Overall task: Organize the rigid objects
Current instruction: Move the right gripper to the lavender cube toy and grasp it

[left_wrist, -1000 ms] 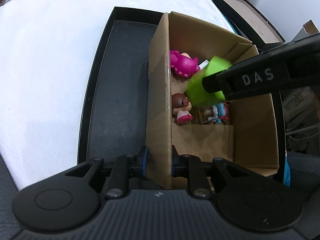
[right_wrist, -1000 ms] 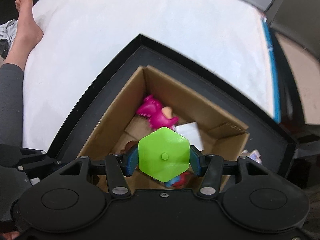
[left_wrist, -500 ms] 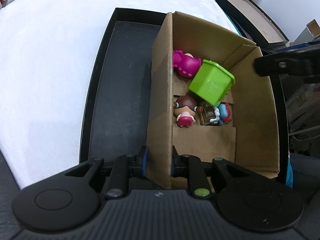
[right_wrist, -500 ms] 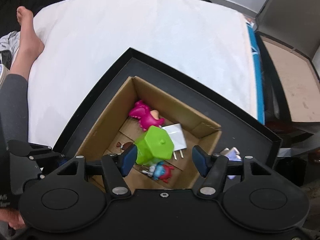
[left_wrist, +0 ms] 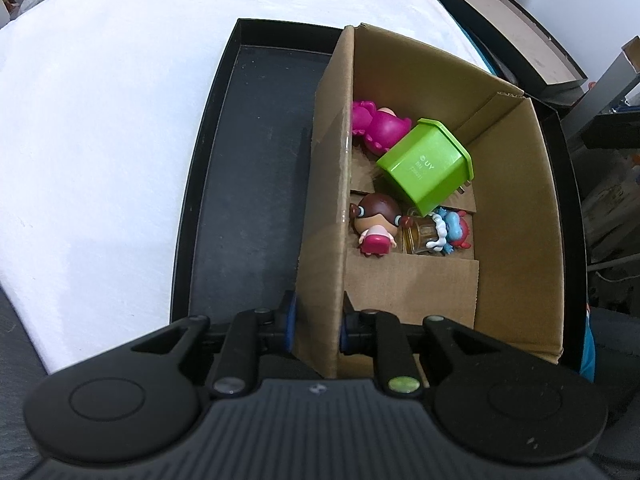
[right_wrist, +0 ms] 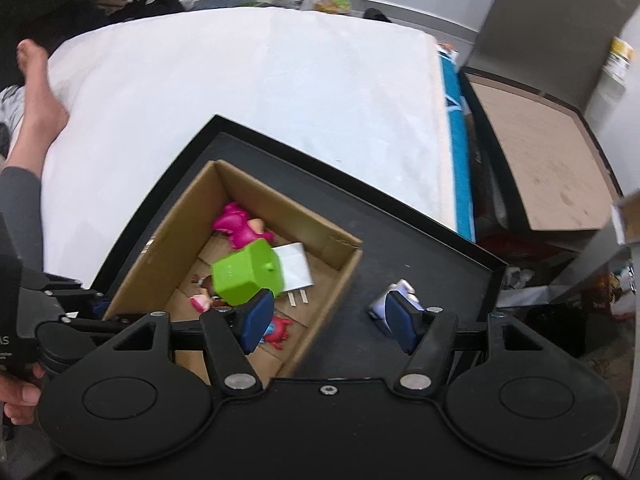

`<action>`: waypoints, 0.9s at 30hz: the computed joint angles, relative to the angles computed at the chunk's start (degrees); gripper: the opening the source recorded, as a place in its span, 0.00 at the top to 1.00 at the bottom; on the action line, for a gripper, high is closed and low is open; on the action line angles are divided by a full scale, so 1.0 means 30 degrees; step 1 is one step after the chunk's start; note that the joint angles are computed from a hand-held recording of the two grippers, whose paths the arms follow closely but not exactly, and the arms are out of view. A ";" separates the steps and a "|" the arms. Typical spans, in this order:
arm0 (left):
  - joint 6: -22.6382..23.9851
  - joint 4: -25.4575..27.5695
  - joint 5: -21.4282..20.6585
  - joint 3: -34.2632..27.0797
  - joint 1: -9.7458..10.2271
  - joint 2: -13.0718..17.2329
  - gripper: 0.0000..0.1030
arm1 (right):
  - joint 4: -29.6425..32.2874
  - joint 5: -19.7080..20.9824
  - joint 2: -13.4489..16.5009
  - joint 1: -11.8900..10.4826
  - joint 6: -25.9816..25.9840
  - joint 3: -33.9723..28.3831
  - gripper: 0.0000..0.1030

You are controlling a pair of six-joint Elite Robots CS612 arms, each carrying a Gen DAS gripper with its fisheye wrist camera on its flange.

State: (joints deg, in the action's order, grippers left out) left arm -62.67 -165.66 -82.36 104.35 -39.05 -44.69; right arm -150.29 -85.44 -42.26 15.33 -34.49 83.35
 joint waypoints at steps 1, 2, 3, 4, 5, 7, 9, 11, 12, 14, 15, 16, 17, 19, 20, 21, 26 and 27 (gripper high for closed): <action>0.0041 0.0007 -0.0001 0.0001 0.0024 -0.0003 0.82 | -0.0136 -0.0079 0.0014 -0.0064 0.0215 0.0027 0.40; 0.0066 0.0024 0.0003 -0.0013 0.0025 0.0000 0.82 | -0.0215 -0.0122 0.0048 -0.0132 0.0404 0.0015 0.40; 0.0079 0.0005 0.0009 0.0031 0.0024 -0.0023 0.82 | -0.0291 -0.0221 0.0100 -0.0202 0.0673 -0.0003 0.40; 0.0093 0.0034 0.0006 0.0020 0.0028 -0.0020 0.82 | -0.0297 -0.0318 0.0147 -0.0256 0.0941 -0.0029 0.40; 0.0078 0.0062 -0.0018 -0.0001 0.0036 -0.0012 0.82 | -0.0253 -0.0425 0.0211 -0.0318 0.1228 -0.0082 0.40; -0.0026 0.0000 -0.0112 -0.0006 0.0060 -0.0003 0.82 | -0.0219 -0.0667 0.0358 -0.0402 0.1577 -0.0172 0.40; -0.0036 -0.0074 -0.0132 0.0013 0.0056 0.0011 0.82 | -0.0256 -0.0910 0.0541 -0.0461 0.1745 -0.0272 0.40; -0.0067 -0.0148 -0.0133 0.0044 0.0051 0.0026 0.82 | -0.0072 -0.0972 0.0712 -0.0516 0.1877 -0.0414 0.40; -0.0086 -0.0156 -0.0134 0.0040 0.0055 0.0028 0.82 | -0.0041 -0.1029 0.0787 -0.0529 0.1824 -0.0457 0.40; -0.0140 -0.0246 -0.0138 0.0078 0.0071 0.0033 0.82 | -0.0138 -0.1242 0.0998 -0.0526 0.1750 -0.0591 0.40; -0.0140 -0.0283 -0.0128 0.0099 0.0076 0.0031 0.82 | -0.0110 -0.1276 0.1090 -0.0523 0.1802 -0.0686 0.41; -0.0103 -0.0281 -0.0107 0.0109 0.0073 0.0026 0.82 | -0.0108 -0.1280 0.1186 -0.0524 0.1876 -0.0774 0.41; -0.0077 -0.0243 -0.0084 0.0098 0.0069 0.0023 0.82 | -0.0149 -0.1288 0.1285 -0.0527 0.1941 -0.0856 0.41; 0.0088 -0.0096 -0.0034 0.0043 0.0040 0.0013 0.82 | -0.0227 -0.1289 0.1447 -0.0527 0.2089 -0.0996 0.41; 0.0155 0.0015 -0.0037 -0.0001 0.0040 0.0008 0.82 | -0.0267 -0.1262 0.1531 -0.0537 0.2179 -0.1072 0.41; 0.0117 0.0065 -0.0071 -0.0022 0.0044 0.0007 0.82 | -0.0301 -0.1248 0.1641 -0.0545 0.2290 -0.1178 0.41; 0.0169 0.0048 -0.0155 -0.0032 0.0048 0.0032 0.82 | -0.0537 -0.1406 0.2180 -0.0589 0.2766 -0.1662 0.41; 0.0165 -0.0014 -0.0167 -0.0009 0.0051 0.0041 0.82 | -0.0524 -0.1444 0.2293 -0.0593 0.2888 -0.1779 0.41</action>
